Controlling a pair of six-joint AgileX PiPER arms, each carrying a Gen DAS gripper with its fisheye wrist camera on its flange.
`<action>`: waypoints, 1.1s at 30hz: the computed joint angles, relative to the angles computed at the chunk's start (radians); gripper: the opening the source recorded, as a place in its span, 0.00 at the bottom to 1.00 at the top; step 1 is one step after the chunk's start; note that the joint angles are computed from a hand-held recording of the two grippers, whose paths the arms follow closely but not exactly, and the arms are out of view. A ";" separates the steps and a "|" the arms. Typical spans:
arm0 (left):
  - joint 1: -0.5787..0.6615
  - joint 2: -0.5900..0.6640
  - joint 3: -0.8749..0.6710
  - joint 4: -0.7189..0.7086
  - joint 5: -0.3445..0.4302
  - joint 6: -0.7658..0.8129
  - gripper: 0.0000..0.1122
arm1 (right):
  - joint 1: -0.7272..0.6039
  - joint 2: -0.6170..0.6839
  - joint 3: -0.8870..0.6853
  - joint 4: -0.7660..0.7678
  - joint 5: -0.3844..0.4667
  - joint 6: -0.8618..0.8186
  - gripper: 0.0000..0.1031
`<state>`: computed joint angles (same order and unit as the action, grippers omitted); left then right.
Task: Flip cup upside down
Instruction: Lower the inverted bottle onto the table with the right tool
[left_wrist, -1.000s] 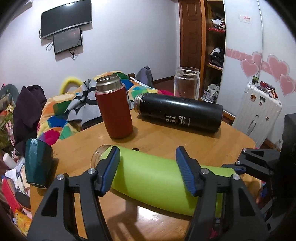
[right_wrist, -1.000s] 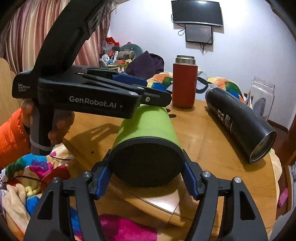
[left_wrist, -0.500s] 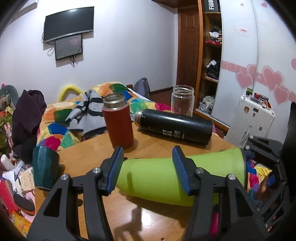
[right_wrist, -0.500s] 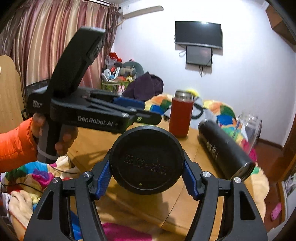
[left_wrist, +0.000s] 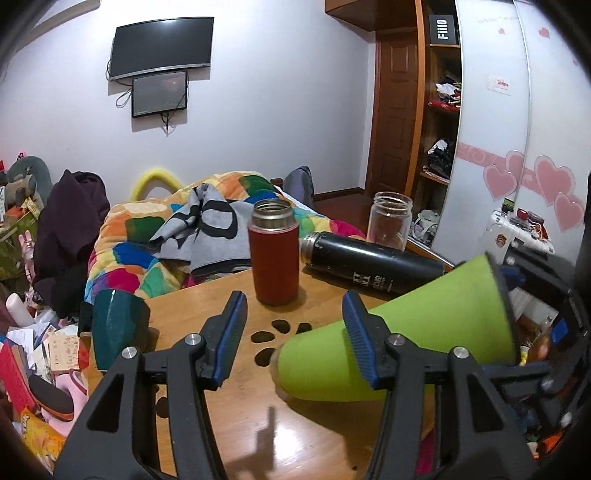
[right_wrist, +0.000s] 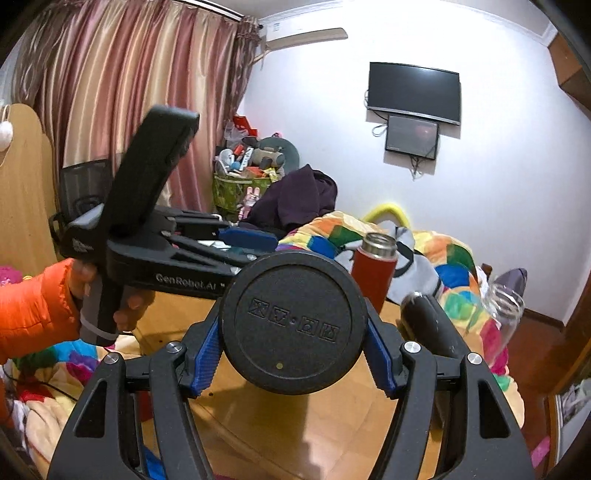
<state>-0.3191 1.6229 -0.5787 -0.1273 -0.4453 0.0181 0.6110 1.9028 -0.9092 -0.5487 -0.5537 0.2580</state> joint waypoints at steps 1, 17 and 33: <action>0.001 0.002 0.001 -0.004 -0.001 0.007 0.48 | -0.004 -0.002 -0.008 -0.029 0.008 0.026 0.62; 0.029 0.016 0.023 0.074 -0.025 -0.061 0.47 | -0.020 0.020 -0.218 -0.396 0.179 0.453 0.62; 0.062 -0.006 0.129 0.016 -0.125 -0.058 0.51 | -0.012 0.130 -0.487 -1.104 0.257 1.218 0.62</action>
<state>-0.2568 1.6169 -0.4497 -0.1115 -0.5700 -0.0400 0.5990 2.0332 -1.3961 -1.6528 -0.2971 1.4758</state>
